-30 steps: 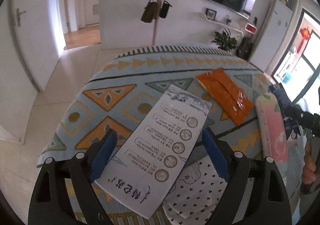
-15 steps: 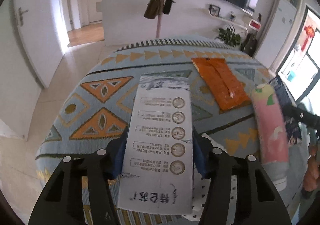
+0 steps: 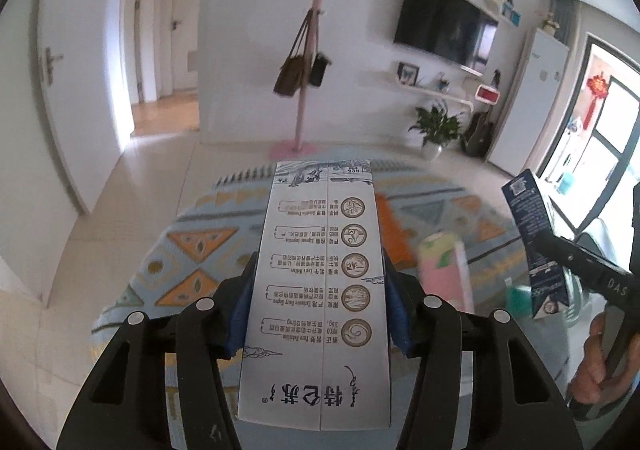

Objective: Collect trash
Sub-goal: 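Return to the table and grasp the white milk carton with the right tool, then carry the milk carton to the blue basket and release it with the right tool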

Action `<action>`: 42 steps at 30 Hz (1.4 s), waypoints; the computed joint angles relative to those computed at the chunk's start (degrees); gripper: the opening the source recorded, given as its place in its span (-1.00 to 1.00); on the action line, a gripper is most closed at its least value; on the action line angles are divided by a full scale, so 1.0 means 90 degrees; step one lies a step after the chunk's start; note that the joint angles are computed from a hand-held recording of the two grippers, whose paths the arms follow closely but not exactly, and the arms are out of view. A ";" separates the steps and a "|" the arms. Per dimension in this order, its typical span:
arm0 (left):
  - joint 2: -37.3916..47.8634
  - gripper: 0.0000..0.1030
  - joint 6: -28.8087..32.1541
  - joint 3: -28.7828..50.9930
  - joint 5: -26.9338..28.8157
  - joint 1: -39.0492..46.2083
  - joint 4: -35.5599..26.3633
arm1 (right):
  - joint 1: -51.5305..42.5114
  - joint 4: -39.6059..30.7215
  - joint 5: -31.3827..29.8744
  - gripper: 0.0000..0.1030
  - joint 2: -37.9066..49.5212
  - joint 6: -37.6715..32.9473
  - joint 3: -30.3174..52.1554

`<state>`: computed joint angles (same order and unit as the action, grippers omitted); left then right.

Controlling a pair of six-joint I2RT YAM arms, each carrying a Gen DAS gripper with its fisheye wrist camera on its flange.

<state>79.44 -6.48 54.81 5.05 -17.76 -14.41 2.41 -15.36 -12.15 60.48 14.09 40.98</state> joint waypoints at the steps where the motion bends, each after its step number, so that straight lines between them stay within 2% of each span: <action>1: -0.0121 0.02 -0.0067 0.0032 -0.0054 -0.0169 -0.0032 | -0.0102 -0.0096 -0.0057 0.07 -0.0176 -0.0047 0.0023; 5: -0.0281 0.02 -0.0260 0.0268 -0.0370 -0.0809 -0.0069 | -0.0712 -0.0414 -0.0341 0.07 -0.0808 -0.0271 0.0081; 10: -0.0238 0.02 -0.0476 0.0526 -0.0925 -0.1858 0.0160 | -0.1980 -0.0815 -0.0897 0.07 -0.1387 -0.0727 0.0202; 14: 0.0148 0.02 -0.0604 0.0787 -0.1290 -0.2681 0.0465 | -0.3206 -0.0911 -0.1410 0.07 -0.1633 -0.1164 0.0151; 17: 0.0677 0.02 -0.0793 0.1215 -0.1391 -0.3193 0.0608 | -0.4429 -0.0891 -0.2118 0.07 -0.1531 -0.1442 0.0146; 21: 0.1537 0.02 -0.0764 0.1943 -0.1611 -0.3809 0.0695 | -0.5909 -0.0757 -0.2900 0.07 -0.0971 -0.1742 0.0219; 27: 0.3117 0.02 -0.0783 0.3563 -0.1554 -0.4508 0.0422 | -0.7107 -0.0422 -0.3245 0.07 0.0459 -0.2061 0.0487; 30: 0.3758 0.02 -0.0796 0.4243 -0.1422 -0.4651 0.0260 | -0.7419 -0.0168 -0.3112 0.06 0.1076 -0.2169 0.0597; 36: 0.5279 0.03 -0.0946 0.6073 -0.1094 -0.4820 -0.0491 | -0.7702 0.0176 -0.2783 0.07 0.2266 -0.2328 0.0847; 37: 0.5403 0.03 -0.0953 0.6140 -0.0986 -0.4800 -0.0510 | -0.7718 0.0171 -0.2671 0.07 0.2575 -0.2396 0.0937; 42: 0.6753 0.03 -0.1136 0.7996 -0.0616 -0.4844 -0.1465 | -0.7721 0.0202 -0.2193 0.07 0.3549 -0.2606 0.1161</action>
